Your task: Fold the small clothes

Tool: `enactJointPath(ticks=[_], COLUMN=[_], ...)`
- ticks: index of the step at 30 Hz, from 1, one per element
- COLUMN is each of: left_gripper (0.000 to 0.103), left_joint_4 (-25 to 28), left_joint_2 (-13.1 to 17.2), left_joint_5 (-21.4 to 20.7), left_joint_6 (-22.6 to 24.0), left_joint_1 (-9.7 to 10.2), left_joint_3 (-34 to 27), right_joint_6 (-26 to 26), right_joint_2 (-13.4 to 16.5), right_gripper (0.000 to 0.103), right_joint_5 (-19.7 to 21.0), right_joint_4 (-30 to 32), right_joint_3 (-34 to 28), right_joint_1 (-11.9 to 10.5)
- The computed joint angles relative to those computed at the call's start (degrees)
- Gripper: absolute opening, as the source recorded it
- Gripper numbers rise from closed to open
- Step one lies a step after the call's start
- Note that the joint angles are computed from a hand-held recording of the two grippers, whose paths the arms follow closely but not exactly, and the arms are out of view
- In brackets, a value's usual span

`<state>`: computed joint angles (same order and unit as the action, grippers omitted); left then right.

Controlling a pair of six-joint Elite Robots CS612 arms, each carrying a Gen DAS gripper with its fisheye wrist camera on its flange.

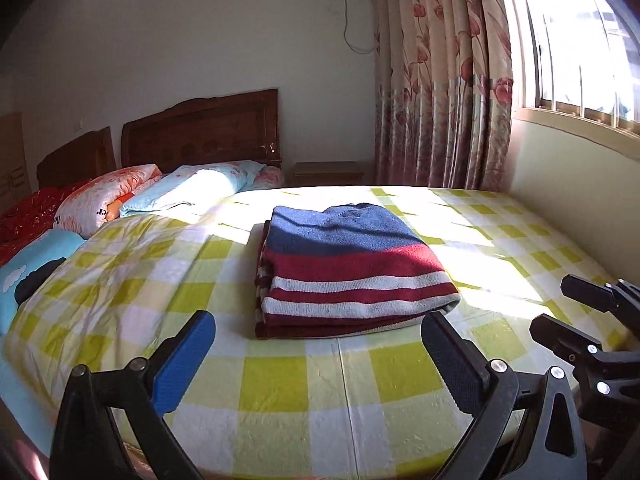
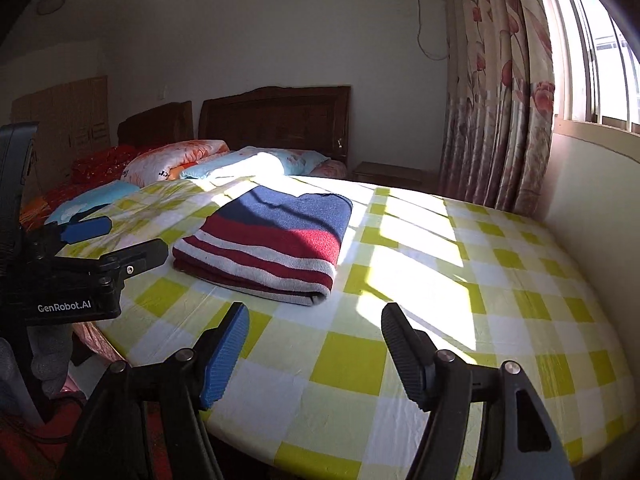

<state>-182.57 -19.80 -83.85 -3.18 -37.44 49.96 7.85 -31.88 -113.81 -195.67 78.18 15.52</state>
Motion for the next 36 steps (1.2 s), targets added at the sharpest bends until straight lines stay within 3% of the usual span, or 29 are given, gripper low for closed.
enactJointPath(ticks=[36], left_gripper=[0.103], left_joint_4=[2.35], left_joint_2=[0.37], left_joint_5=[1.25], left_joint_6=[-0.65], left_joint_1=[-0.03], left_joint_3=[-0.73], right_joint_6=[1.23], right_joint_2=[-0.09], right_gripper=[0.07], right_joint_5=[-0.42], right_joint_4=[-0.66], right_joint_3=[0.16], right_joint_1=[-0.01])
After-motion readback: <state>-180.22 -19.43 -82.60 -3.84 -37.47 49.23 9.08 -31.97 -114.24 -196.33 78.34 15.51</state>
